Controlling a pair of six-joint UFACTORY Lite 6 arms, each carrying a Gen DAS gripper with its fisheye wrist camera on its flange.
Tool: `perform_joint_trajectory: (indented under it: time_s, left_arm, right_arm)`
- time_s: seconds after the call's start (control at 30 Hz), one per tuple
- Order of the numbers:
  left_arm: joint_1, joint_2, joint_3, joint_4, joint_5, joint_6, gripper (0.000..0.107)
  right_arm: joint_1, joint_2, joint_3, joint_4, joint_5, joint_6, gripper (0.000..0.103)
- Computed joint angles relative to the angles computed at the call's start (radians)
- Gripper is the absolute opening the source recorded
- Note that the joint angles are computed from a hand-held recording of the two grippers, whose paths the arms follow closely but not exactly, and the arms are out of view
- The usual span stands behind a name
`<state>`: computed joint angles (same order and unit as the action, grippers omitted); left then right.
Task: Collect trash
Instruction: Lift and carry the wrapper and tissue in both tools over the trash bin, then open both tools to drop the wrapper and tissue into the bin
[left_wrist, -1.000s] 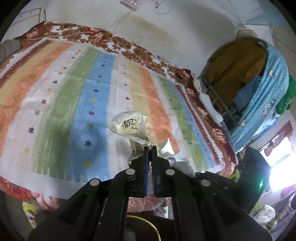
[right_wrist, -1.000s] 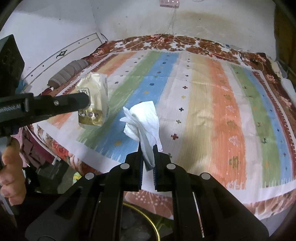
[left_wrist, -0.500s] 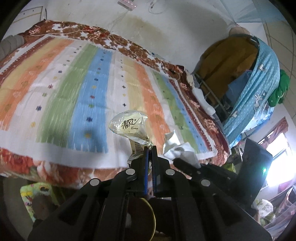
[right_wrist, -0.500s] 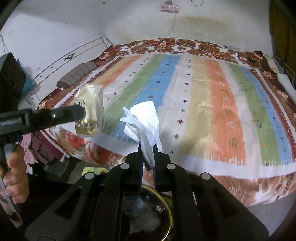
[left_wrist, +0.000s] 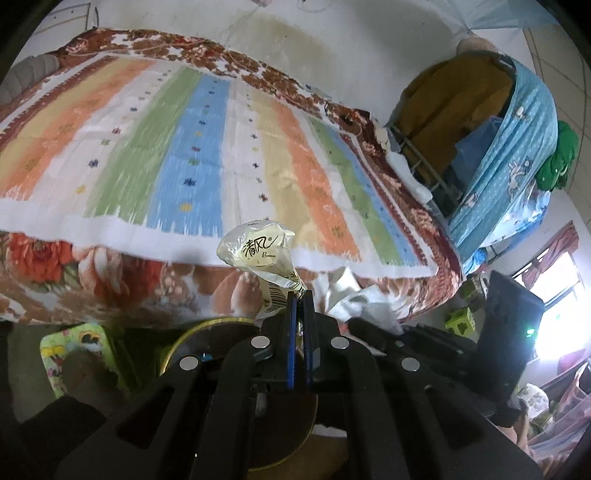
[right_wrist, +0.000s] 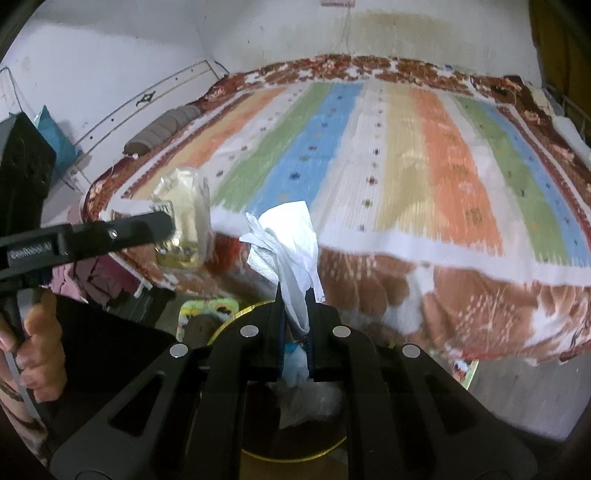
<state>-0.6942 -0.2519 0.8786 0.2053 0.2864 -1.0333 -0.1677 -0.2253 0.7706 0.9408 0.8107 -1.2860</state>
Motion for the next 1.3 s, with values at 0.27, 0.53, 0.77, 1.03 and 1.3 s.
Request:
perform_joint_trajectory:
  time_s: [0.27, 0.53, 0.77, 1.03, 1.3]
  left_arm:
    - [-0.111, 0.030, -0.056, 0.214, 0.004, -0.304, 0.002]
    - [-0.134, 0.133, -0.058, 0.134, -0.002, -0.292, 0.002]
    - [-0.100, 0.247, -0.058, -0.145, -0.026, -0.080, 0.002]
    - [-0.025, 0.344, -0.065, -0.481, -0.035, 0.196, 0.016]
    - [-0.007, 0.358, -0.050, -0.377, -0.034, 0.078, 0.037]
  right_arm:
    - [-0.014, 0.003, -0.131, -0.010, -0.052, -0.042, 0.007]
    - [0.020, 0.023, -0.187, -0.070, -0.105, 0.009, 0.008]
    - [0.100, 0.143, -0.169, -0.122, -0.208, 0.107, 0.009]
    - [0.171, 0.303, -0.126, -0.127, -0.292, 0.181, 0.025]
    - [0.188, 0.367, -0.094, -0.136, -0.316, 0.217, 0.035]
